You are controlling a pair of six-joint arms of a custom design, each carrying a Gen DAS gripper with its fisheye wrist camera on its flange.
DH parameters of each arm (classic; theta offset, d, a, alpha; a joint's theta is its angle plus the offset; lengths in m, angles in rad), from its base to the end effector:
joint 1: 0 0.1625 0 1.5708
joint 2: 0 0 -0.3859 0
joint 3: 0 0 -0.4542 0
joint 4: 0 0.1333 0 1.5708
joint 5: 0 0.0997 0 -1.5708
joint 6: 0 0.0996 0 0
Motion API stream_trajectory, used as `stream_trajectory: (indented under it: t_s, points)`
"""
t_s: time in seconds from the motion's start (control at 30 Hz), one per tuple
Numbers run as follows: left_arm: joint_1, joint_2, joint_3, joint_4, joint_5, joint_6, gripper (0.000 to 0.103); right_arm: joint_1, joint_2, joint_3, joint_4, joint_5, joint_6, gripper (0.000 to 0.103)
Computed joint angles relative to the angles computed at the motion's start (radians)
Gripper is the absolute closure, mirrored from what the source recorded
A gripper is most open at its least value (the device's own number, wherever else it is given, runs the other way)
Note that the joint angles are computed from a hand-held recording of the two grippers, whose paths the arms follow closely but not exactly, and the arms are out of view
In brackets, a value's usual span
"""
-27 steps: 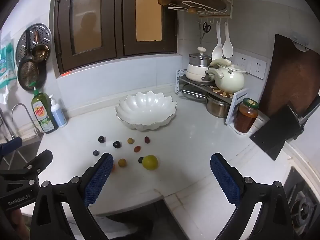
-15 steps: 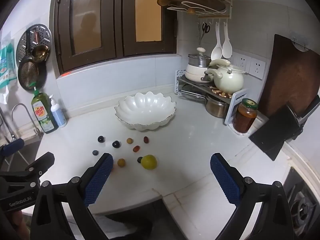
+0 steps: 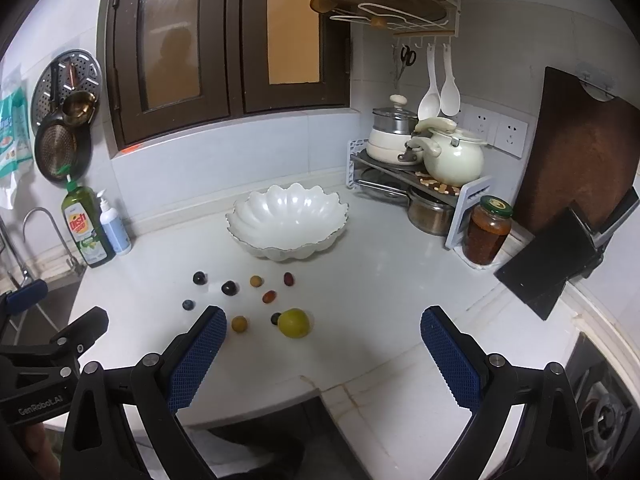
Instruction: Organize fruits
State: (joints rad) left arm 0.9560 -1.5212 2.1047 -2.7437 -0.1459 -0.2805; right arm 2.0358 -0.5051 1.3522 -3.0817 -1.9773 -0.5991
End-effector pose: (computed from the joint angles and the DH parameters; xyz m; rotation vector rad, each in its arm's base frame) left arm -0.0927 -0.5333 0.3411 -0.1637 1.8282 -1.1497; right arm 0.4307 -0.6491 -0.0018 1.1474 -2.3093 0.8490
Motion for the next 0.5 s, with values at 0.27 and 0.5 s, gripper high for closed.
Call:
stream_trajectory:
  t_s: [0.27, 0.5]
  points:
    - [-0.005, -0.005, -0.004, 0.067, 0.004, -0.054, 0.0, -0.002, -0.008, 0.005, 0.002, 0.001, -0.001, 0.004]
    - [-0.005, -0.001, -0.005, 0.031, 0.004, -0.021, 0.0, -0.004, -0.008, 0.006, -0.001, 0.002, -0.004, 0.004]
